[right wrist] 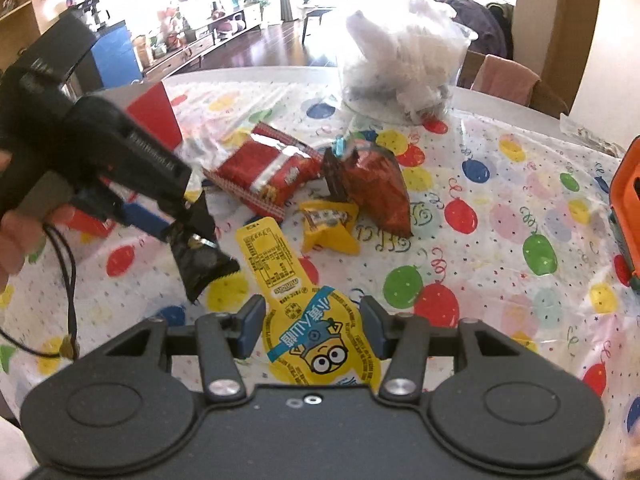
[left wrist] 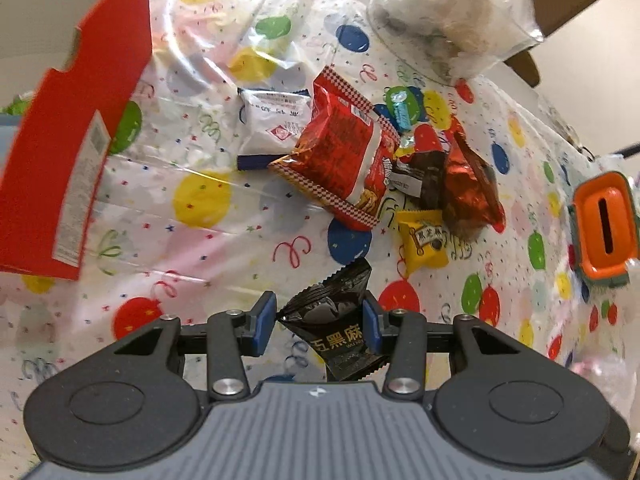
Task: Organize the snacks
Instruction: 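Carry the black packet and Minions pack into the box and open both grippers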
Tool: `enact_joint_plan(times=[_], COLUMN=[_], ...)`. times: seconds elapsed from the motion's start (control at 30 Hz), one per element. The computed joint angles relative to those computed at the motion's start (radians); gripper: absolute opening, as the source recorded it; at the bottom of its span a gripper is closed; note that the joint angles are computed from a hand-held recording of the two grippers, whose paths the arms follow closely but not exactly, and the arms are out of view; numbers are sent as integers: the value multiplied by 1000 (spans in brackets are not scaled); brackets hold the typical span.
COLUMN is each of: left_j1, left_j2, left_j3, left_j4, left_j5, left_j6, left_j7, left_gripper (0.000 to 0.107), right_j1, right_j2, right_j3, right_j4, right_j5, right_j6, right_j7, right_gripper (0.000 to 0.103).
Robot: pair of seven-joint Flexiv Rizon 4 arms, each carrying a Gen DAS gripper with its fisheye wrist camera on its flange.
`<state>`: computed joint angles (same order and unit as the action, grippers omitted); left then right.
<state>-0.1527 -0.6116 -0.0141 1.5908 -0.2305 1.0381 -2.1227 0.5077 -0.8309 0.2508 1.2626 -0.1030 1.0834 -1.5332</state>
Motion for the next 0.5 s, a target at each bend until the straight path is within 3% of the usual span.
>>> enact_joint_plan(times=[0.5], left_j1=[51], left_j2=[231], left_j3=[8], left_j4=[238], left_j5=[39], left_j6=[118], left_j7=[241], left_gripper=[43], right_j1=[109], right_j2=[20], right_j3=[-29], right_j4=[-51], right_j5=[-39], right_j6=[-8], right_j7=[198], right_gripper=[51])
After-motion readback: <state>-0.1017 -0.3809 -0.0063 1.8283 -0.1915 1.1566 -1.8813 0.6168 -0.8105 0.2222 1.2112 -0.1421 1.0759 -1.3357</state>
